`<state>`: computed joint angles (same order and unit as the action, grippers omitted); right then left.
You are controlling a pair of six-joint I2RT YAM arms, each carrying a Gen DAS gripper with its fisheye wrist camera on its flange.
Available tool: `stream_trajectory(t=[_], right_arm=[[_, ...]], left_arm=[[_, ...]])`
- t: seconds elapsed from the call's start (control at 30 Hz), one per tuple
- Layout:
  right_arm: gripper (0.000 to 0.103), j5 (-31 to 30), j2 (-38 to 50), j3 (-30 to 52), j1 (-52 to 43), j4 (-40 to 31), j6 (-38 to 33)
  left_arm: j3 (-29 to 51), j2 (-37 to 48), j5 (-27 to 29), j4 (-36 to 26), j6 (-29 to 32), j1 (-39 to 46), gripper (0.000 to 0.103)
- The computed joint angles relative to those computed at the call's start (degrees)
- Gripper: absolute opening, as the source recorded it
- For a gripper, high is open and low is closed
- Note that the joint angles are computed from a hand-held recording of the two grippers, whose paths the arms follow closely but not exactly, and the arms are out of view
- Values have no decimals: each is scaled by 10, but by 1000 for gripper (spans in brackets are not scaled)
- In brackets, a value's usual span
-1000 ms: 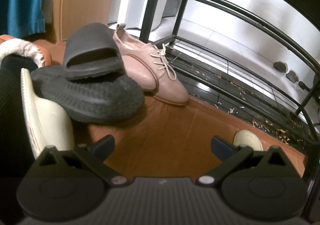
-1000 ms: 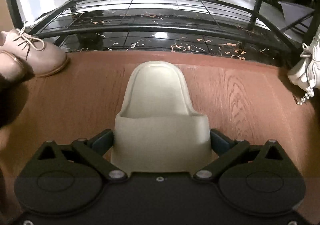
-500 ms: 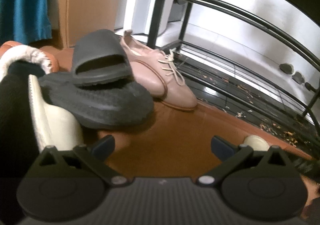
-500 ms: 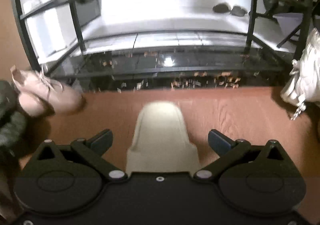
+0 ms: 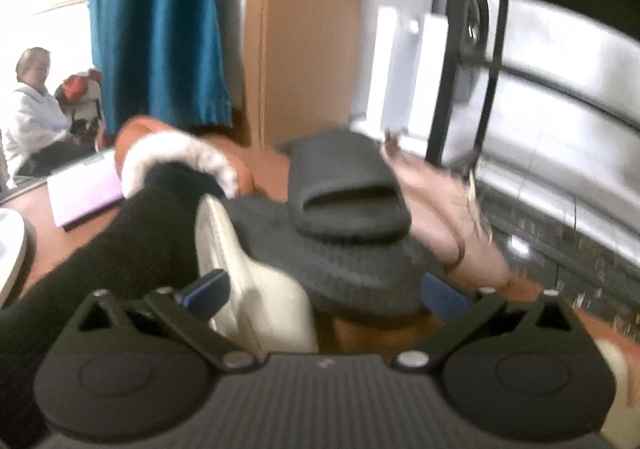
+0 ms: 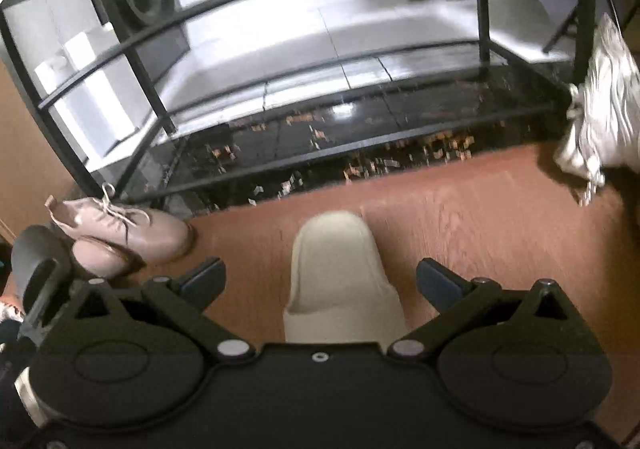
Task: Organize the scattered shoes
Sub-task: 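Lower the cream slide to the floor with the right tool and open it, then grasp the second cream slide from the shoe pile with the left tool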
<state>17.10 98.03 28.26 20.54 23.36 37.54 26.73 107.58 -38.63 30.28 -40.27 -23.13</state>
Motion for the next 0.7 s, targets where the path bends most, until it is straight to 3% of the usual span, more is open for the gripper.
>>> stream_trajectory(t=[0.1, 0.27, 0.37, 0.4, 0.53, 0.6, 0.7], right_arm=[[103, 5, 0, 0, 4, -4, 1], [103, 6, 3, 4, 1, -11, 8], [103, 0, 6, 10, -4, -27, 22], [103, -3, 6, 12, -5, -33, 26], [103, -10, -6, 11, -14, -41, 40], [103, -12, -14, 12, -18, -46, 47], [103, -19, -31, 10, -28, -52, 57]], left_arm=[[48, 39, 25, -75, -31, 29, 102], [104, 96, 34, -133, -34, 55, 102], [114, 106, 25, -143, -35, 56, 80], [110, 98, 20, -152, -48, 56, 67], [34, 32, 104, -82, -74, 98, 65], [13, 7, 108, -74, -83, 97, 64], [-20, -56, 12, -69, -63, 38, 64]])
